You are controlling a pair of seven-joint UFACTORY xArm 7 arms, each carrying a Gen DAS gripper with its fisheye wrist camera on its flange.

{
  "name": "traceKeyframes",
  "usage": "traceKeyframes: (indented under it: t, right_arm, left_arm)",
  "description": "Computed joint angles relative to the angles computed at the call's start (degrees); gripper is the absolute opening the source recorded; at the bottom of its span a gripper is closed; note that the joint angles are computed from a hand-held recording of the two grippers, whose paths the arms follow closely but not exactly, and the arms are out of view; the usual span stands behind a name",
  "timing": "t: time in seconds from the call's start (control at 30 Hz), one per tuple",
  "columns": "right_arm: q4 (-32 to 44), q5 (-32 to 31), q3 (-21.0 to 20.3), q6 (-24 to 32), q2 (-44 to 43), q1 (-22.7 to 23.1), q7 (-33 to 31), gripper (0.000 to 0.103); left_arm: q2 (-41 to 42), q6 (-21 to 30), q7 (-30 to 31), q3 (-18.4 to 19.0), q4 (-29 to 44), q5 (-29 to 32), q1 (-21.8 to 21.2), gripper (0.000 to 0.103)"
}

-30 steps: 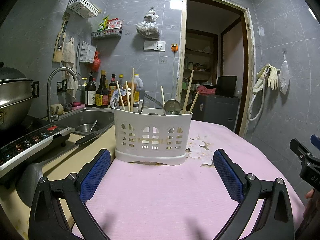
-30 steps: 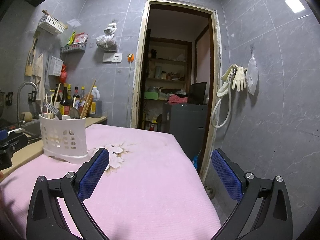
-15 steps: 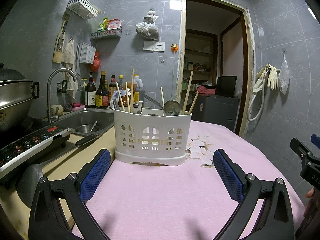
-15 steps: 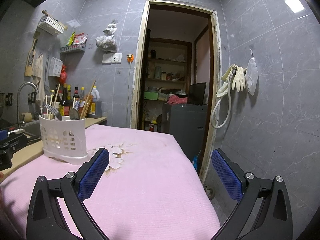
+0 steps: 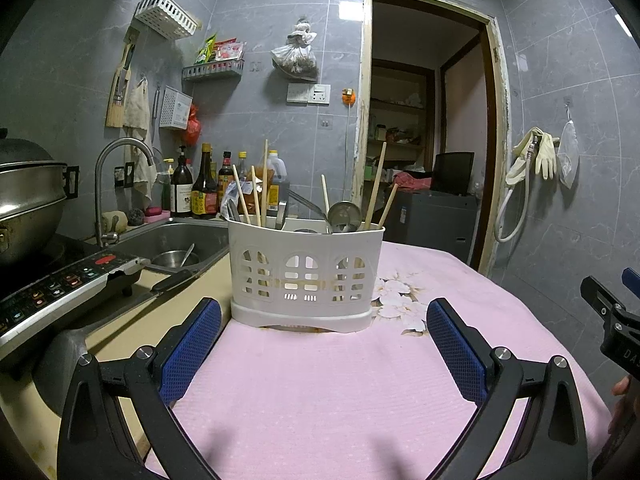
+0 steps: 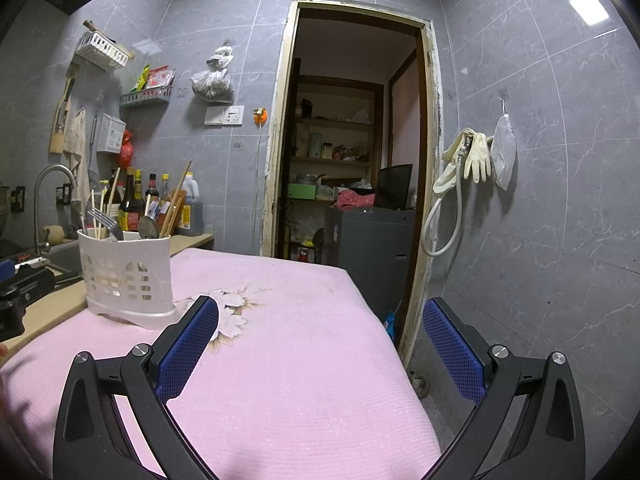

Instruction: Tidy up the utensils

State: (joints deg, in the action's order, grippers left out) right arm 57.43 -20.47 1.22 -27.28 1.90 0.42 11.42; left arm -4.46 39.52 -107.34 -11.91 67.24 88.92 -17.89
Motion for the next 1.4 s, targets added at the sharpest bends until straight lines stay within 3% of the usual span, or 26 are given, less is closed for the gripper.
traceKeyframes:
  t: [0.8,1.4]
  right_arm:
    - [0.0,-0.1,0.0,0.0,0.0,0.0,0.1,0.103]
    - [0.0,0.3,0.1,0.1,0.0,0.1,-0.2,0.103]
  left_arm:
    - [0.0,-0.1,-0.3,0.1,-0.2,0.2,-0.1,0.101]
    - [0.9,-2.7,3.3,0.6,1.2,-2.0,0.4,0.101]
